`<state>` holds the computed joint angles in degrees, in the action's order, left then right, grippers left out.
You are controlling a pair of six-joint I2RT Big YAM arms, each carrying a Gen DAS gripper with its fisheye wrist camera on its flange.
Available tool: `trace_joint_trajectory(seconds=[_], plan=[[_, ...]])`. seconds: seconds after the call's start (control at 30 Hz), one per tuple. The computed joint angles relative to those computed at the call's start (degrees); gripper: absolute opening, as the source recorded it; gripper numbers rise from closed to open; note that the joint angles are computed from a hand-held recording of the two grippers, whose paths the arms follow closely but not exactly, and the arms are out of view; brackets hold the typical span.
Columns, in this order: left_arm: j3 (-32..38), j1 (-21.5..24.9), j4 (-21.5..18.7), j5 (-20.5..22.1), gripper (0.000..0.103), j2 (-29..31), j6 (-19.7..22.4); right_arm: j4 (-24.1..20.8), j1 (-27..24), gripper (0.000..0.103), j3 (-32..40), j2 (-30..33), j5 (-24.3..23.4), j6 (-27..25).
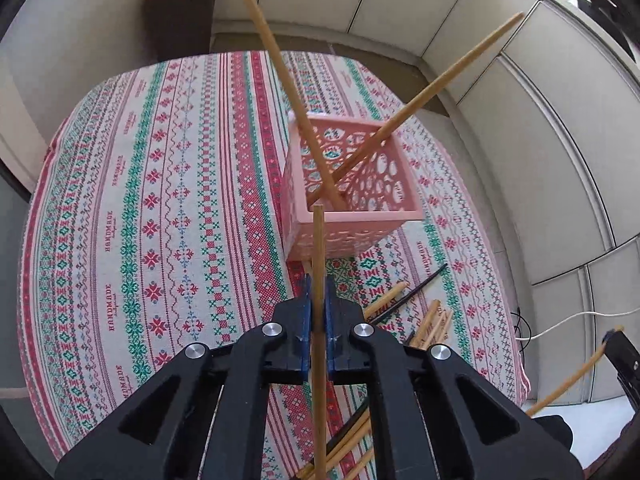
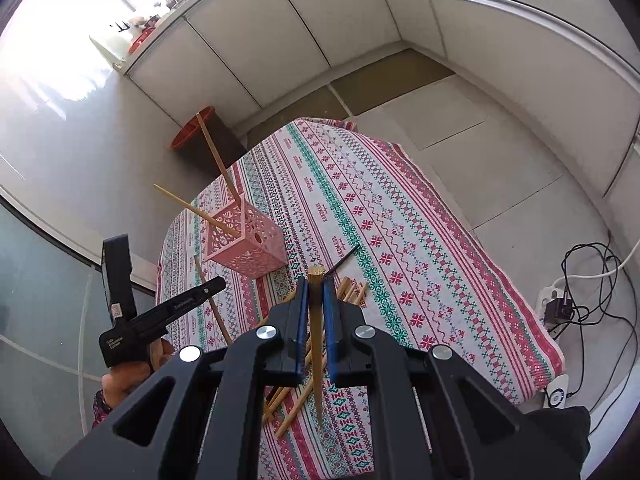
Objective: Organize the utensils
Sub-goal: 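Carry both held chopsticks upright over the pink basket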
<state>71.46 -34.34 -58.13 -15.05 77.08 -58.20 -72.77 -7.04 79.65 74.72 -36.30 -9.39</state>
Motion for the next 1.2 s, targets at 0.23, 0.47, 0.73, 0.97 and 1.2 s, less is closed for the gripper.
trace_joint_trajectory(seconds=[0.23,0.47,0.73,0.97,1.2], plan=[[1.82,-9.2,-2.34,-10.17,0.005,-6.1,-2.97,-3.84,-1.8,0.008,2.93,-0.65,-4.08,-2.78],[8.38,-12.05,-8.04,-18.6,0.005,-6.46,-2.62,-3.76,-1.74,0.008,8.01,-1.4,-7.24,-2.39],[17.3,-9.95,-10.74,-24.01,0.005,-4.67,2.75,-1.81,-0.43,0.008,16.93,0.96,-10.01,1.9],[22.51,-5.64,-8.26,-25.8,0.005,-2.38,7.86,3.97,3.05,0.008,23.35,4.16,-8.68,8.28],[20.89,-0.29,-4.54,-23.18,0.005,0.17,10.47,10.05,8.15,0.008,23.78,6.41,-3.03,11.17]])
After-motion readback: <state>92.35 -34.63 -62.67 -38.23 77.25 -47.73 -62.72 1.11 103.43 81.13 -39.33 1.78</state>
